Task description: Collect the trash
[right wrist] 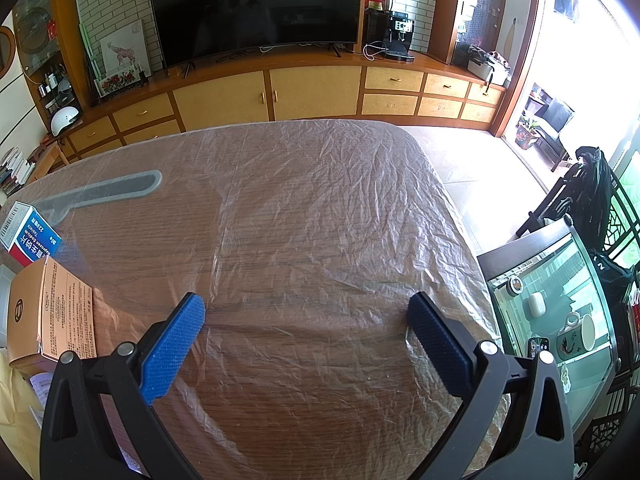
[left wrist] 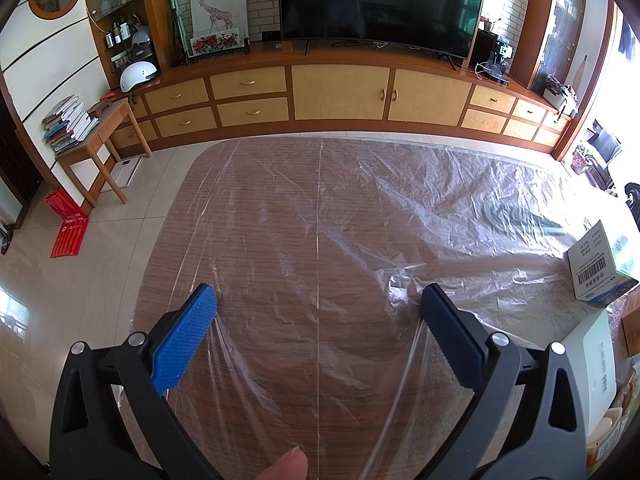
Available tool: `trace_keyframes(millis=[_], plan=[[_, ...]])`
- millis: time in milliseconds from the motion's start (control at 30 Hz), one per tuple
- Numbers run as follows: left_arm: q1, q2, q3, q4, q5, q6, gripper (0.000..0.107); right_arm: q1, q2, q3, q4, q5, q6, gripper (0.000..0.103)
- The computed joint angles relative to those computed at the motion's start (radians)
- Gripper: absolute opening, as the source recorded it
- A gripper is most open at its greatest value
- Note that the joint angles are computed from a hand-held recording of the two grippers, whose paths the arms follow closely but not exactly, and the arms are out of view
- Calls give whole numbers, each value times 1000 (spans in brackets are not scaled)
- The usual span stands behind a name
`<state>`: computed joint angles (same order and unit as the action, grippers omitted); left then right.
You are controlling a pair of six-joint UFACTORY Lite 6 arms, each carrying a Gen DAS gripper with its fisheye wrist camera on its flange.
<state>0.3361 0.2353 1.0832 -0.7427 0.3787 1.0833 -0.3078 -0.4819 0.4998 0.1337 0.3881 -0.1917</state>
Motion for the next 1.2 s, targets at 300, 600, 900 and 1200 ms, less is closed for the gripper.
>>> trace_keyframes(millis=[300, 600, 900, 1200], plan=[[0, 0, 0, 0, 0, 0, 102, 2, 2, 1, -6, 0, 10, 99], [0, 0, 0, 0, 0, 0, 102, 0, 2, 1, -2, -2, 4, 99], [7, 3, 5, -5, 17, 25, 102, -12, 2, 0, 19, 0, -30, 99], [207, -276, 64, -114, 573, 251, 101, 25, -157, 93, -93, 232, 182, 85]])
